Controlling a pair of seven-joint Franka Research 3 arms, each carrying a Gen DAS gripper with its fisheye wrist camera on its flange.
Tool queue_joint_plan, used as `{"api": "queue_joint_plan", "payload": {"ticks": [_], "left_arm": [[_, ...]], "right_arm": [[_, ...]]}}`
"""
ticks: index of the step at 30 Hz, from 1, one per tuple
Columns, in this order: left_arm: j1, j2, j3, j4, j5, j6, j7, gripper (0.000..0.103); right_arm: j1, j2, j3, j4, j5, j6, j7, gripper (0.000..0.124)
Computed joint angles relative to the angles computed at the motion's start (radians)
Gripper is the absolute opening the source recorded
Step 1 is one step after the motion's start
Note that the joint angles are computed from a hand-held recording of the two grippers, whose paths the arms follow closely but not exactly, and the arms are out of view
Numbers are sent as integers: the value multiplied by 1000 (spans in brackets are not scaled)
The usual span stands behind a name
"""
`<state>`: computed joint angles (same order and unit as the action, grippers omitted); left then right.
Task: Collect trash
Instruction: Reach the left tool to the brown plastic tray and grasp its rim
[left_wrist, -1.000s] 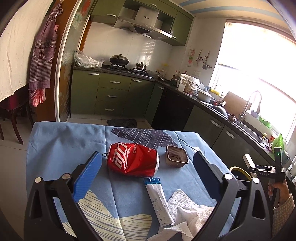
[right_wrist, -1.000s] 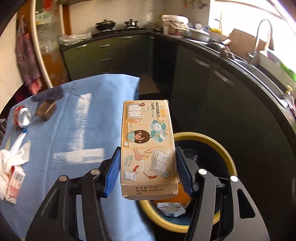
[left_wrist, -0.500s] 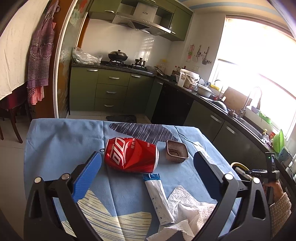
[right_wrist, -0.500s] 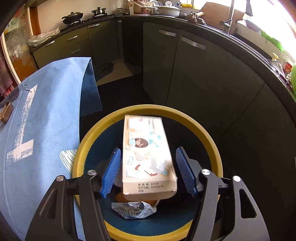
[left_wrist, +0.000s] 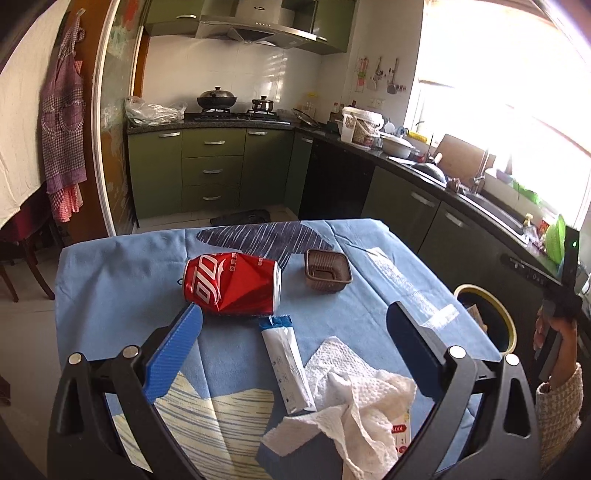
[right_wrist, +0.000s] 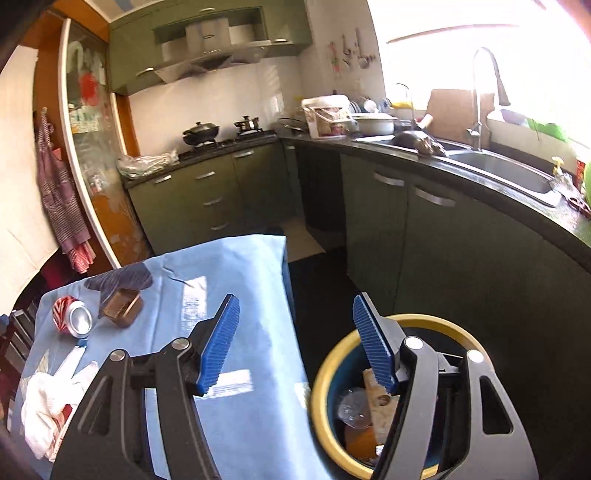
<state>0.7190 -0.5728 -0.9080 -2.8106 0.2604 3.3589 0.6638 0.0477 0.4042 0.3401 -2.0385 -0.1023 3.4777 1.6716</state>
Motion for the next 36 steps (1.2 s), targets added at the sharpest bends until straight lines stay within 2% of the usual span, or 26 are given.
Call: {"api": "queue_joint_plan", "payload": {"ticks": [1, 3, 5, 8, 9, 11, 12, 14, 16, 17, 19, 22, 24, 25, 26, 27, 28, 29, 33, 35, 36], "left_arm": [[-26, -11, 9, 9, 0, -55, -1, 95], [-99, 3, 77, 23, 23, -124, -10, 95], [-132, -2, 120, 33, 35, -174, -31, 95], [-95, 3, 128, 62, 71, -204, -61, 95], [-63, 25, 116, 88, 94, -220, -61, 95], [-3, 92, 88, 152, 134, -282, -67, 95], [6, 151, 94, 184, 147, -300, -62, 95], [-62, 287, 179, 237, 123, -316, -23, 95], [-193, 382, 299, 279, 45, -339, 71, 95], [-244, 417, 340, 305, 9, -355, 115, 95], [-268, 483, 352, 378, 49, -409, 122, 95], [-301, 633, 360, 558, 192, -552, 85, 94], [-353, 755, 383, 710, 233, -695, 108, 83], [-412, 800, 428, 784, 321, -777, 55, 80], [-436, 850, 440, 854, 340, -848, 52, 68], [-446, 889, 446, 906, 299, -889, 80, 63], [-444, 922, 446, 944, 240, -916, 112, 58], [-445, 952, 447, 979, 190, -936, 139, 58], [-505, 1002, 500, 1046, 172, -975, 170, 52], [-526, 1021, 521, 1069, 150, -998, 198, 34], [-535, 1030, 530, 1080, 133, -1012, 211, 30]], "right_arm": [[55, 2, -38, -3, 31, 38, -24, 64], [148, 11, -100, -3, 92, 102, -70, 65], [152, 26, -92, -12, 83, 169, -55, 68], [154, 28, -93, -24, 45, 203, -36, 69], [170, 28, -105, -31, 56, 223, -43, 69], [152, 28, -94, -38, 21, 238, -7, 69], [155, 27, -96, -40, 16, 238, 2, 69], [153, 35, -101, -33, -6, 233, 12, 69], [171, 36, -111, -33, -3, 231, 0, 69], [170, 35, -112, -35, -10, 231, -2, 69], [178, 42, -118, -28, -10, 230, -13, 69], [193, 42, -127, -29, 8, 233, -35, 69], [209, 42, -137, -32, 33, 237, -57, 69], [213, 44, -138, -33, 39, 241, -63, 69], [215, 45, -138, -32, 43, 243, -69, 69], [221, 46, -142, -32, 54, 248, -78, 69], [220, 47, -140, -33, 53, 250, -80, 69], [211, 47, -134, -33, 43, 251, -74, 69], [201, 49, -125, -40, 24, 262, -66, 69], [185, 50, -116, -40, -1, 263, -48, 69], [179, 48, -113, -42, -12, 265, -41, 69]]}}
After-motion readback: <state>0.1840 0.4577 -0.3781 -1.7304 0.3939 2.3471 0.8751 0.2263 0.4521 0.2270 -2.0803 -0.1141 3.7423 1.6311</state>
